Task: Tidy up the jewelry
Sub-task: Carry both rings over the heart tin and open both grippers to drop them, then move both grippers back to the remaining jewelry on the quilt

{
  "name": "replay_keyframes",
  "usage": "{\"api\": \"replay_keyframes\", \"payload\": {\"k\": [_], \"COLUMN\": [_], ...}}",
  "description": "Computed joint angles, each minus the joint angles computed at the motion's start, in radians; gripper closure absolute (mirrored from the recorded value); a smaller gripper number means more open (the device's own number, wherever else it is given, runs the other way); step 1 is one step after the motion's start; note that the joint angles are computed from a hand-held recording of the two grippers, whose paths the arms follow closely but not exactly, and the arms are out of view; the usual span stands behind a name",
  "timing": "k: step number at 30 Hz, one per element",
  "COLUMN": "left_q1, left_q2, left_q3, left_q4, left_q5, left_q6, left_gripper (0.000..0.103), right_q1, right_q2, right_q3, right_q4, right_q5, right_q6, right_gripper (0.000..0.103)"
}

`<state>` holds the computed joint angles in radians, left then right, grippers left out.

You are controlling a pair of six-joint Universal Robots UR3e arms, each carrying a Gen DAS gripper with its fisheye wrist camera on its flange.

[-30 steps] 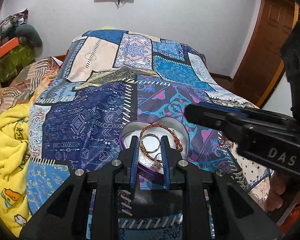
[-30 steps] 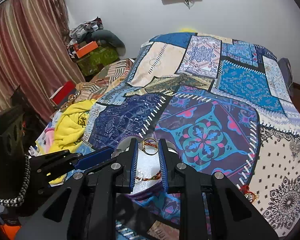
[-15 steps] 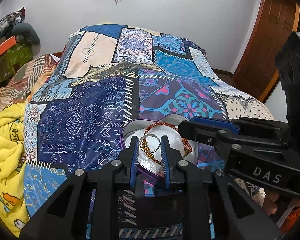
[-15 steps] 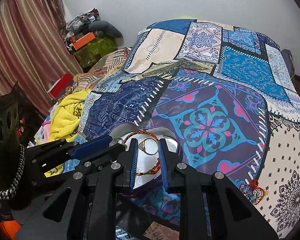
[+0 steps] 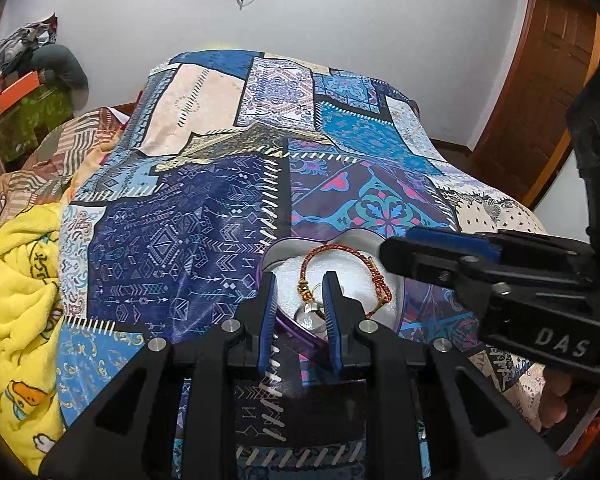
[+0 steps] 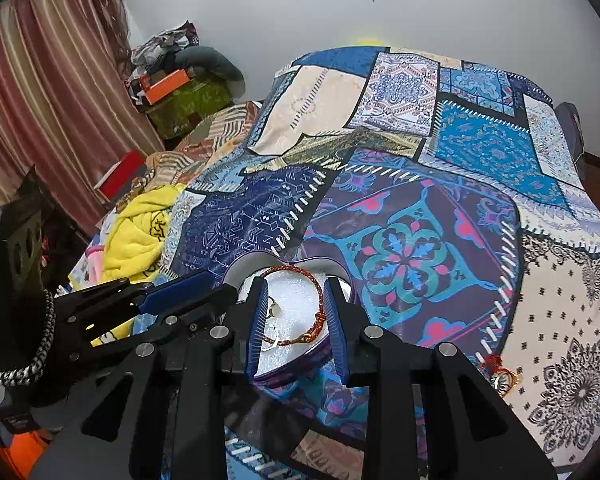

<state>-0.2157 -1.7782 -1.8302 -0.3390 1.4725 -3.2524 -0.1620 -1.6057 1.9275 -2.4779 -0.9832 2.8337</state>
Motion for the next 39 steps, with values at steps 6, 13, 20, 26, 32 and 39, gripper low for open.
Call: {"api": "replay_keyframes", "payload": {"k": [6,13,20,26,32,39], "left_q1": [-0.014,-0.078,-0.172,-0.246,-0.295,-0.327], "left_q2": [0.044,0.077,0.037,-0.046,-0.174,-0.325], "left_q3": [-0.001,0.048,0.150,0.261,0.392,0.525], "left_q4": [-0.027,-0.084,-0.137,-0.178,-0.230,-0.302], "left_q5": [0.034,0.101,0.160,0.179,0.163,0.127], "left_q6": [-0.013,-0.030,-0.059,-0.085,-0.095,-0.089], "left_gripper": [0.081,0.080,0.075,0.073,0.072,0.072], "right_q1": [-0.048,-0.180,-0.371,-0.541,-0.623,-0.571], "right_q2": [-0.086,-0.222,-0.353,-0.392,-0.360,-0.260], "right_q3": [0.036,0.097,0.148,0.172,0.186,0.192], "right_q4": [0.031,0.128,0.276,0.346,0.374,0.369], "right_q5": [0.017,0.065,0.105,0.096,0.065,0.001], "right_q6": [-0.023,-0.098,-0.230,-0.337,-0.419,-0.495], "right_gripper": [0.076,0.076,0.076,0.076,0.076,0.076]}}
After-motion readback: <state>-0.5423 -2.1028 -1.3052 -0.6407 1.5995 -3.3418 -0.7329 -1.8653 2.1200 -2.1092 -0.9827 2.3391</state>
